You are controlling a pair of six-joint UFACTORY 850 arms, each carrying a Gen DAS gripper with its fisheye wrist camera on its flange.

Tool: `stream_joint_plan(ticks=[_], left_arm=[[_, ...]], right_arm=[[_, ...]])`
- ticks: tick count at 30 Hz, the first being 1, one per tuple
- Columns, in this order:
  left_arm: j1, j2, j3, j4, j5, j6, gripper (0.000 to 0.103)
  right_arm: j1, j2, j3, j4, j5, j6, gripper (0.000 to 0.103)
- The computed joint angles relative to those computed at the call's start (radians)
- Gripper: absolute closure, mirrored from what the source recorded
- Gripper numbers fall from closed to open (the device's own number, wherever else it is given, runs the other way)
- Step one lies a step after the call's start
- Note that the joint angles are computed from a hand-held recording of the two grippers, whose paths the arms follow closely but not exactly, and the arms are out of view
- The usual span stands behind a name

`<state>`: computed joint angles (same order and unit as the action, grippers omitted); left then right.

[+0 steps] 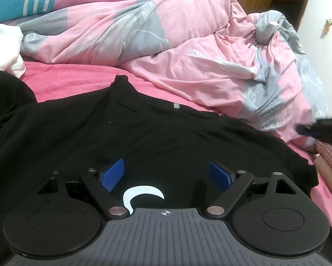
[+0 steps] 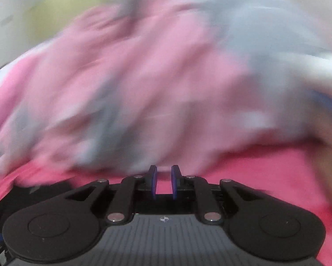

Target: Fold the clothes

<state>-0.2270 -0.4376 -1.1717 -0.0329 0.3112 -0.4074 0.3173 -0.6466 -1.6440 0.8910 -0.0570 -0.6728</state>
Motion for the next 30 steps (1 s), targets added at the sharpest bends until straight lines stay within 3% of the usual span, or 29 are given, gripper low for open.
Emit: stream_joint_plan(ticks=[2, 5, 13, 19, 25, 27, 30], left_arm=[[0.0, 0.0, 0.001, 0.003, 0.001, -0.004, 0.018], [0.0, 0.001, 0.002, 0.006, 0.002, -0.007, 0.018], [0.0, 0.0, 0.001, 0.007, 0.003, -0.008, 0.018], [0.0, -0.001, 0.001, 0.006, 0.004, -0.008, 0.018], [0.0, 0.0, 0.002, 0.006, 0.006, -0.007, 0.018], [0.0, 0.0, 0.002, 0.006, 0.006, -0.007, 0.018], [0.001, -0.001, 0.002, 0.007, 0.006, -0.008, 0.018]], right_arm=[[0.024, -0.064, -0.104, -0.061, -0.108, -0.029, 0.089], [0.044, -0.175, -0.279, -0.236, -0.242, 0.074, 0.089], [0.056, -0.376, -0.604, -0.467, -0.477, 0.239, 0.089], [0.049, -0.37, -0.598, -0.367, -0.509, 0.113, 0.089], [0.061, -0.399, -0.639, -0.418, -0.524, 0.141, 0.093], [0.071, -0.373, -0.594, -0.43, -0.49, 0.113, 0.099], [0.097, -0.299, -0.472, -0.485, -0.337, 0.059, 0.101]])
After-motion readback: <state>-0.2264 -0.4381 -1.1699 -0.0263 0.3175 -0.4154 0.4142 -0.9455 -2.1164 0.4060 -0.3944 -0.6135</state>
